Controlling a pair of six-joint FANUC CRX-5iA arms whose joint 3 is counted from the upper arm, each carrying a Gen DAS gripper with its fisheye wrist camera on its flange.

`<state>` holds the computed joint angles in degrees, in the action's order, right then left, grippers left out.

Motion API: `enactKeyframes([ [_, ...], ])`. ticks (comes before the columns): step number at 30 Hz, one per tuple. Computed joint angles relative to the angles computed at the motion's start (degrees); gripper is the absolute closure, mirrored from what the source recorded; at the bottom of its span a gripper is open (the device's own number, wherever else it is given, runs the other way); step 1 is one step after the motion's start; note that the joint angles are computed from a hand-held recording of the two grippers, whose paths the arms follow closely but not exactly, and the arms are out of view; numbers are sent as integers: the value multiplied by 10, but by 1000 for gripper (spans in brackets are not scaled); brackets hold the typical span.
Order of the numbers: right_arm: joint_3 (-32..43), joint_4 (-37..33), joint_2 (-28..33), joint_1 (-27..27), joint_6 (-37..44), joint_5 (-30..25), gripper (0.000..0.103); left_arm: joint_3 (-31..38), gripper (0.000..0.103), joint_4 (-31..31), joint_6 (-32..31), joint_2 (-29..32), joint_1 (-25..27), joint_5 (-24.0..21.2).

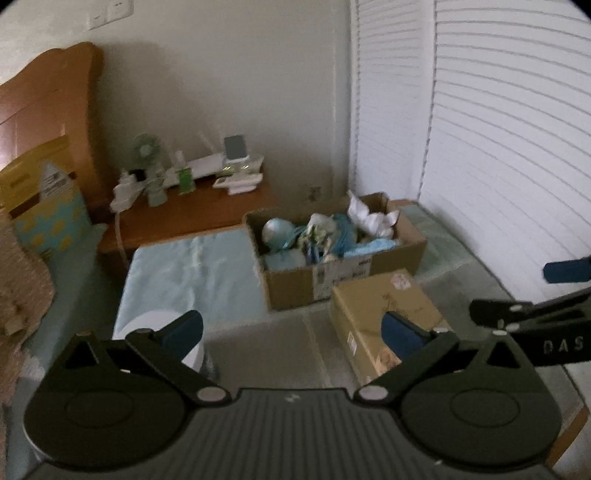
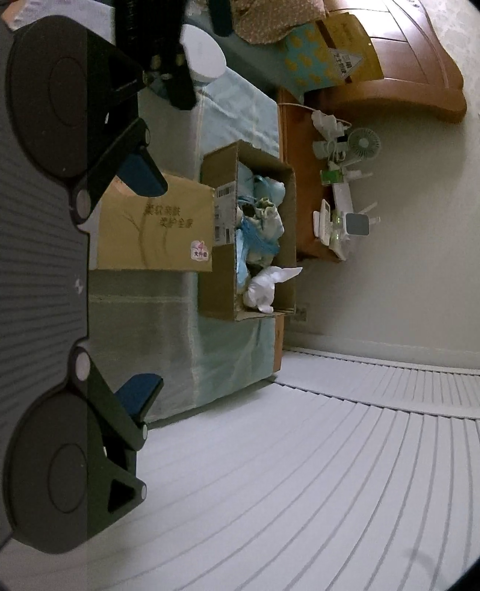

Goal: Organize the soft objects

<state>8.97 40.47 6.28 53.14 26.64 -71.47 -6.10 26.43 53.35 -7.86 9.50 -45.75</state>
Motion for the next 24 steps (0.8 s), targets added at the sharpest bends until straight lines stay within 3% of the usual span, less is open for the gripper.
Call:
enactKeyframes([
  [13, -9, 15, -11, 17, -31, -26, 0, 2, 1, -44, 68, -31, 5, -29],
  [24, -14, 18, -16, 19, -36, -24, 0, 8, 1, -59, 76, -32, 2, -38],
])
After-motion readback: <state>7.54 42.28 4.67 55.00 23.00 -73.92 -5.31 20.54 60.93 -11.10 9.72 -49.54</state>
